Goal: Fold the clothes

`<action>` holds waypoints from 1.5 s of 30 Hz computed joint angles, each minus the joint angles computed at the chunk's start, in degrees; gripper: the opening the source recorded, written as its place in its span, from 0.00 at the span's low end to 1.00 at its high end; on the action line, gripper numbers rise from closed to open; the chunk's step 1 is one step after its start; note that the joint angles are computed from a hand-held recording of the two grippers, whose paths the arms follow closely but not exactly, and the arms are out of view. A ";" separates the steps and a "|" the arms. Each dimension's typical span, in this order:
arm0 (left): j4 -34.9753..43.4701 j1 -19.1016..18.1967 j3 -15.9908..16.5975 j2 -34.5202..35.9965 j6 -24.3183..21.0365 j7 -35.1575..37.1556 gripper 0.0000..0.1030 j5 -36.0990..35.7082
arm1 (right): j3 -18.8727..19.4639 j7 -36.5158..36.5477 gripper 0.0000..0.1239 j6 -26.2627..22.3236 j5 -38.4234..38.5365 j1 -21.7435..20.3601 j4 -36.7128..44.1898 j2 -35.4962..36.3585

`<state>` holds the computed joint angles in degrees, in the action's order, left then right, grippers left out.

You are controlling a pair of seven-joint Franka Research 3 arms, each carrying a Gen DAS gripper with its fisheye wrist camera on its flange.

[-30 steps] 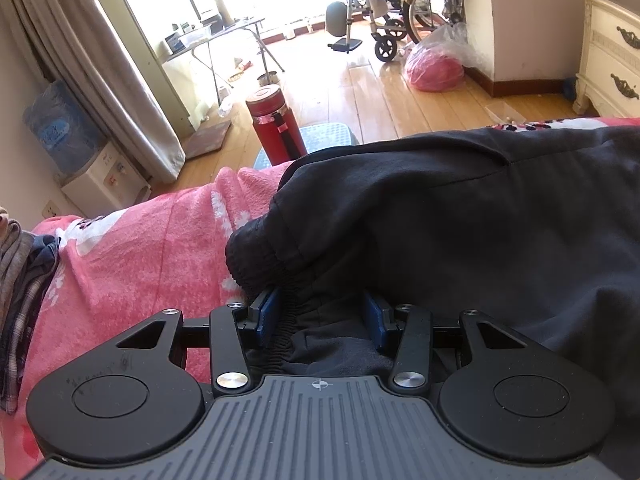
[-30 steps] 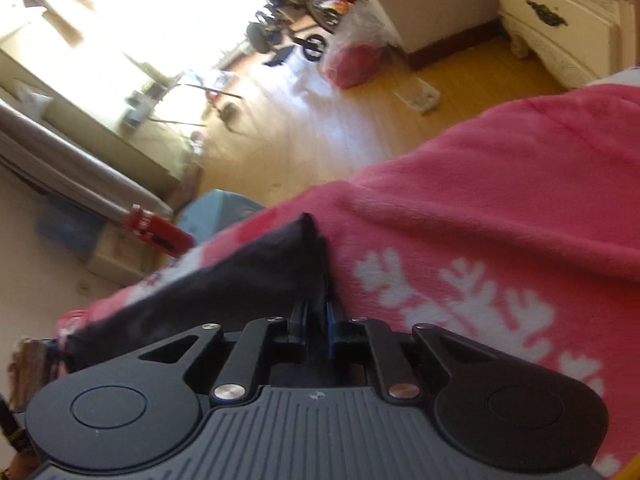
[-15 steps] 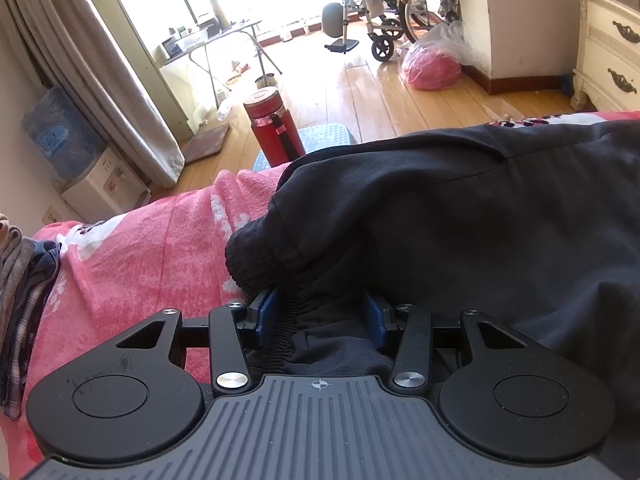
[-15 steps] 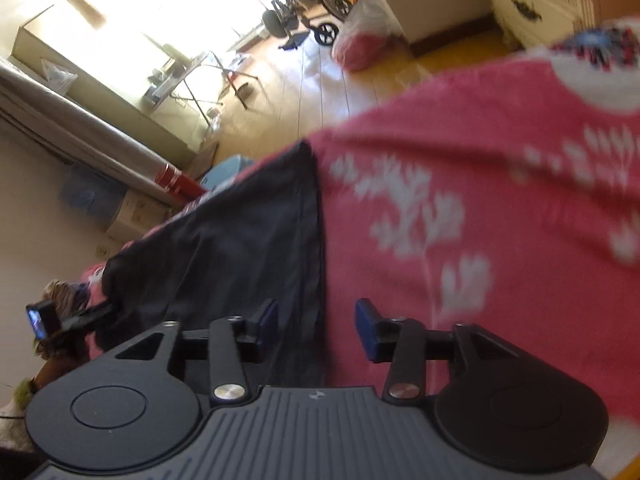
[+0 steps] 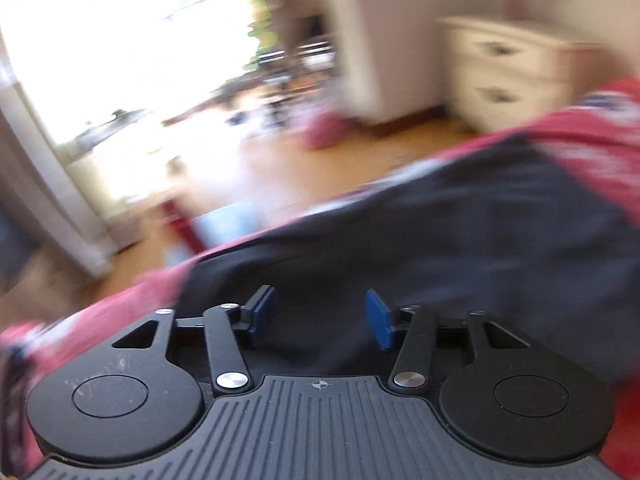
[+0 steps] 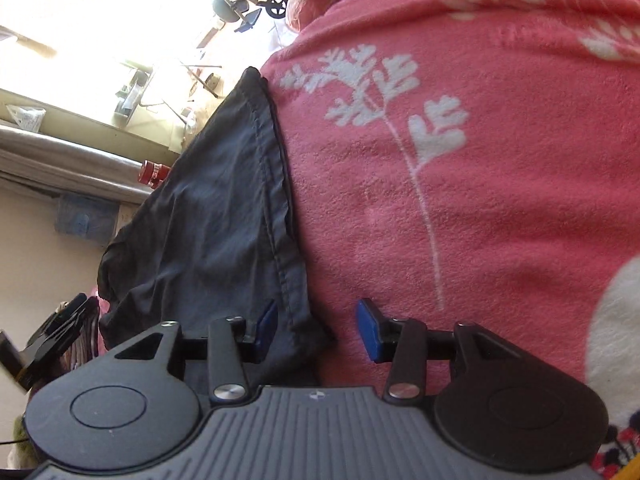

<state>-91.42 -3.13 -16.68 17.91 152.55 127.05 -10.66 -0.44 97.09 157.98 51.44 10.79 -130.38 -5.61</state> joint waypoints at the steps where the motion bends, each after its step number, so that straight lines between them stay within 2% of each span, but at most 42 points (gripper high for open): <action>1: 0.53 1.56 -3.07 -0.12 -3.36 4.79 0.53 -4.19 | -0.07 -0.50 0.28 0.00 0.73 0.10 0.17 0.20; 2: 1.24 2.11 -4.89 0.01 -6.57 8.44 0.53 -7.52 | -0.22 -1.74 0.24 -0.05 2.33 0.27 0.34 0.36; 4: 2.94 1.64 -7.06 0.86 -12.66 13.71 0.53 -12.58 | -0.20 -3.71 0.07 0.70 5.17 0.57 0.34 0.20; 7: 4.45 -0.74 -8.14 2.36 -17.14 17.63 0.53 -16.39 | -0.24 -6.69 0.03 1.70 9.62 1.06 0.51 -0.14; 10: 4.55 -3.43 -8.17 3.44 -17.13 21.12 0.53 -18.73 | -0.50 -10.10 0.02 1.75 14.99 1.48 1.38 -0.39; 13: 3.11 -6.21 -7.72 3.84 -12.73 24.24 0.53 -18.37 | -0.59 -14.20 0.02 0.89 20.37 1.68 3.41 0.36; 15: 2.58 -7.68 -7.03 4.16 -10.97 23.71 0.53 -16.65 | -0.49 -16.68 0.02 -0.07 23.76 1.61 4.95 1.13; 21: 5.11 -8.46 -6.95 6.48 -13.13 19.33 0.51 -15.46 | 0.32 -19.39 0.02 -2.32 27.63 0.76 7.92 3.10; 23: 5.85 -8.83 -6.89 7.24 -13.02 17.52 0.45 -15.10 | 0.48 -20.60 0.02 -2.90 29.05 0.50 8.24 3.25; 25: 6.90 -8.95 -6.94 8.19 -13.08 15.88 0.19 -14.86 | 0.58 -22.43 0.02 -3.37 30.92 0.34 8.33 3.19; 27: 7.25 -8.64 -7.19 8.67 -12.61 14.62 0.07 -15.26 | 0.67 -24.39 0.03 -3.60 31.69 0.24 8.11 2.79; 29: 7.68 -8.31 -7.30 8.96 -12.39 13.06 0.02 -15.57 | 0.88 -23.12 0.06 -2.48 27.81 0.17 7.08 1.77; 30: 8.10 -8.01 -7.43 9.16 -12.65 12.33 0.01 -15.92 | 0.99 -21.14 0.15 -1.52 24.62 0.14 6.20 1.07; 31: 8.54 -7.62 -7.55 9.32 -13.04 11.51 0.01 -16.46 | 1.06 -18.99 0.30 -0.62 21.23 0.11 5.30 0.36; 33: 9.37 -7.01 -7.60 9.54 -13.73 9.65 0.01 -17.42 | 0.84 -15.45 0.34 0.55 17.43 0.09 2.74 -1.20; 35: 10.41 -6.35 -7.76 9.93 -14.39 8.37 0.01 -18.54 | 0.56 -8.53 0.34 -1.07 10.97 -0.40 0.73 -2.07; 39: 11.99 -5.51 -8.04 10.63 -14.70 6.69 0.01 -20.51 | 0.36 -1.67 0.31 -5.30 2.74 -0.41 -0.38 -1.51; 42: 12.80 -5.20 -8.14 11.00 -14.75 5.78 0.01 -21.38 | 0.51 -2.42 0.28 -4.78 1.93 0.35 -0.13 -0.44; 44: 13.31 -4.99 -8.33 11.27 -14.82 5.58 0.01 -21.94 | 0.73 -2.26 0.18 -4.97 -1.09 0.39 0.37 -0.02; 45: 13.45 -4.83 -8.47 11.33 -14.91 5.65 0.01 -22.27 | 0.77 -1.93 0.05 -5.51 -2.90 0.30 0.65 0.12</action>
<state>-77.96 -7.96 -25.15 29.24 137.64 132.71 -32.93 0.33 95.16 152.47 48.55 11.09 -129.73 -5.49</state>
